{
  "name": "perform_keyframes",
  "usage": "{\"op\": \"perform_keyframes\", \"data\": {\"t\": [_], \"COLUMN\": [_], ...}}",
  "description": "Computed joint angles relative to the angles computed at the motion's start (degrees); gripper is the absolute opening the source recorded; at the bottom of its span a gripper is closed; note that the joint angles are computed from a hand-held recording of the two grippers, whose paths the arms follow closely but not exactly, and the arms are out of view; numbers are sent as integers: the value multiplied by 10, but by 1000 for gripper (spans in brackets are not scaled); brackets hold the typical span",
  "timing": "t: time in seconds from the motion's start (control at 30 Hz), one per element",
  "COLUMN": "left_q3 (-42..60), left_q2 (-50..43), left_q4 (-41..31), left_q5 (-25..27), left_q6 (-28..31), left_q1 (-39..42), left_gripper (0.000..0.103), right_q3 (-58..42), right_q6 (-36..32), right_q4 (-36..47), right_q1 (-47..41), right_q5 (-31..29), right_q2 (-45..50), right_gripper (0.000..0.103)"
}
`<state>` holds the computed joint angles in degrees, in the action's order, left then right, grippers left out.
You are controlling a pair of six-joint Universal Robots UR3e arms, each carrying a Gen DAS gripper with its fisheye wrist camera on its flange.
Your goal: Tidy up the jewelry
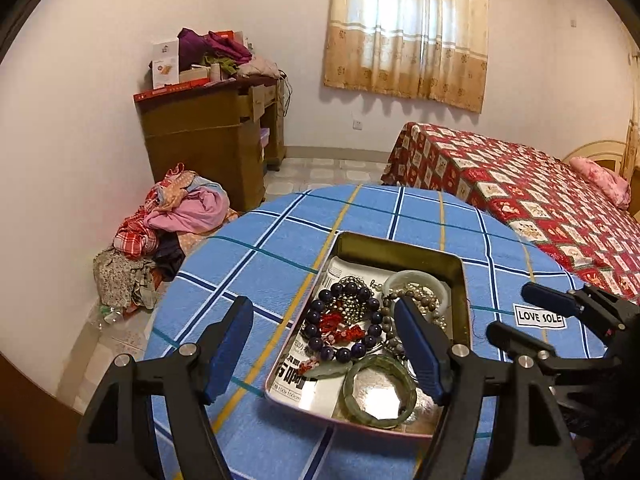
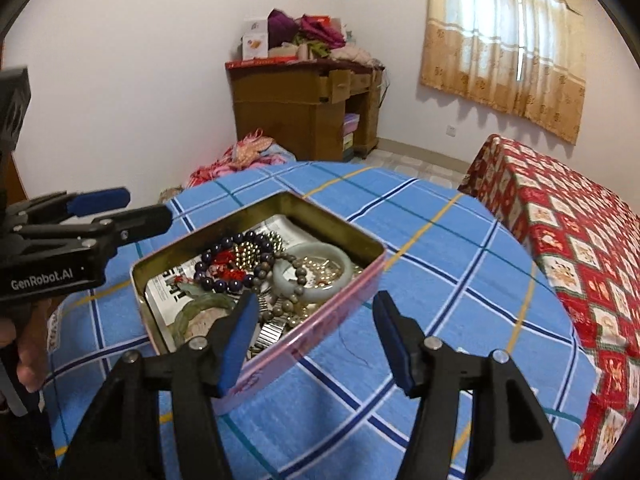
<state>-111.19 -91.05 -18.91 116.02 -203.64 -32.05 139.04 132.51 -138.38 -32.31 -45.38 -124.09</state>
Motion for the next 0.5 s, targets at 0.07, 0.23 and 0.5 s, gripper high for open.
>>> {"op": "perform_keyframes", "data": {"t": [0.07, 0.23, 0.5], "left_q3": [-4, -5, -5], "left_q2": [7, 13, 22], "left_q4": [0, -11, -22], "left_q5": [6, 21, 33], "left_q6": [-3, -13, -22], "left_q1": [-6, -18, -28], "left_gripper": [73, 73, 73], "right_q3": [3, 7, -2], "right_q6": [-5, -30, -87], "right_q4": [6, 67, 179], "right_q1": [-9, -46, -102], "right_q5": [9, 42, 82], "right_q2": [-10, -56, -112], "right_gripper": [64, 64, 66]}}
